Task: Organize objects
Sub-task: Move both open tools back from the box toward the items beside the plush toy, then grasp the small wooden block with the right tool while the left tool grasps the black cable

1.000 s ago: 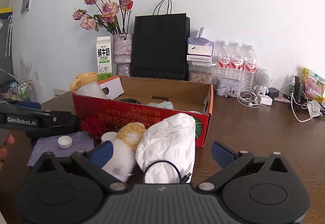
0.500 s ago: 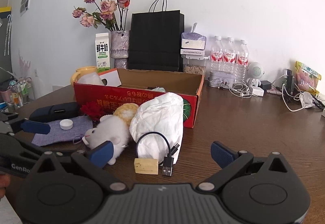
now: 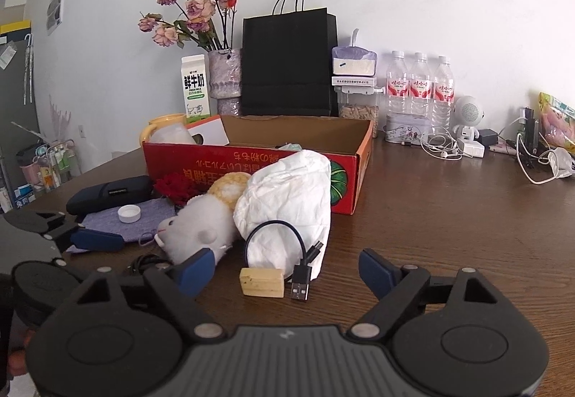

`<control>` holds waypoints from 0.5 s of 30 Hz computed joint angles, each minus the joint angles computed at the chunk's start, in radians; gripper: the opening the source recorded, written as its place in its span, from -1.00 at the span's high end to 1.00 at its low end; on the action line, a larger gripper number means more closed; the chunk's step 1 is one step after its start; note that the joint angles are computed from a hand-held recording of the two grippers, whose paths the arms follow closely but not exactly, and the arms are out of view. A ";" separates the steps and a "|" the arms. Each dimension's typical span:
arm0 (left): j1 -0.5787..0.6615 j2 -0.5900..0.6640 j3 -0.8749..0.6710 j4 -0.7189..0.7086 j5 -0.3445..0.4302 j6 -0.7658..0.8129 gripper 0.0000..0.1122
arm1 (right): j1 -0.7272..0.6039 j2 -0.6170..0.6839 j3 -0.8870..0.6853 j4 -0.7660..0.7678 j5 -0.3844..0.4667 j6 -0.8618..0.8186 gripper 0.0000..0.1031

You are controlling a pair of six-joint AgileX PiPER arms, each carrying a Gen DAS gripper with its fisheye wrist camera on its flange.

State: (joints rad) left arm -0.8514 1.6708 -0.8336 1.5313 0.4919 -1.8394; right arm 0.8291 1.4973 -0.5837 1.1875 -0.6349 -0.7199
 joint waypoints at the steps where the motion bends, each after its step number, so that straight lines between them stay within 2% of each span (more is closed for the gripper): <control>1: 0.002 0.002 -0.001 0.005 -0.005 -0.004 -0.70 | -0.002 0.002 -0.001 -0.006 0.004 0.006 -0.62; 2: 0.005 -0.001 0.006 0.035 -0.019 -0.032 -0.55 | -0.004 0.005 0.000 -0.013 0.005 0.014 -0.62; 3: 0.007 -0.006 0.011 0.058 -0.031 -0.053 -0.28 | -0.006 0.007 0.000 -0.021 0.008 0.022 -0.61; 4: 0.010 -0.013 0.020 0.091 -0.046 -0.078 -0.10 | -0.008 0.009 0.000 -0.028 0.011 0.029 -0.61; 5: 0.011 -0.018 0.023 0.104 -0.055 -0.084 -0.04 | -0.009 0.010 0.000 -0.032 0.012 0.033 -0.61; 9: 0.014 -0.030 0.043 0.144 -0.064 -0.123 -0.02 | -0.007 0.012 -0.002 -0.031 0.014 0.032 -0.60; 15: 0.023 -0.075 0.083 0.170 -0.055 -0.145 -0.01 | -0.004 0.021 -0.014 -0.021 0.030 0.025 -0.46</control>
State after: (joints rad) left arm -0.8281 1.5959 -0.7503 1.7014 0.4372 -1.9844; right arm 0.8254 1.5184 -0.5977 1.1668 -0.6048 -0.6946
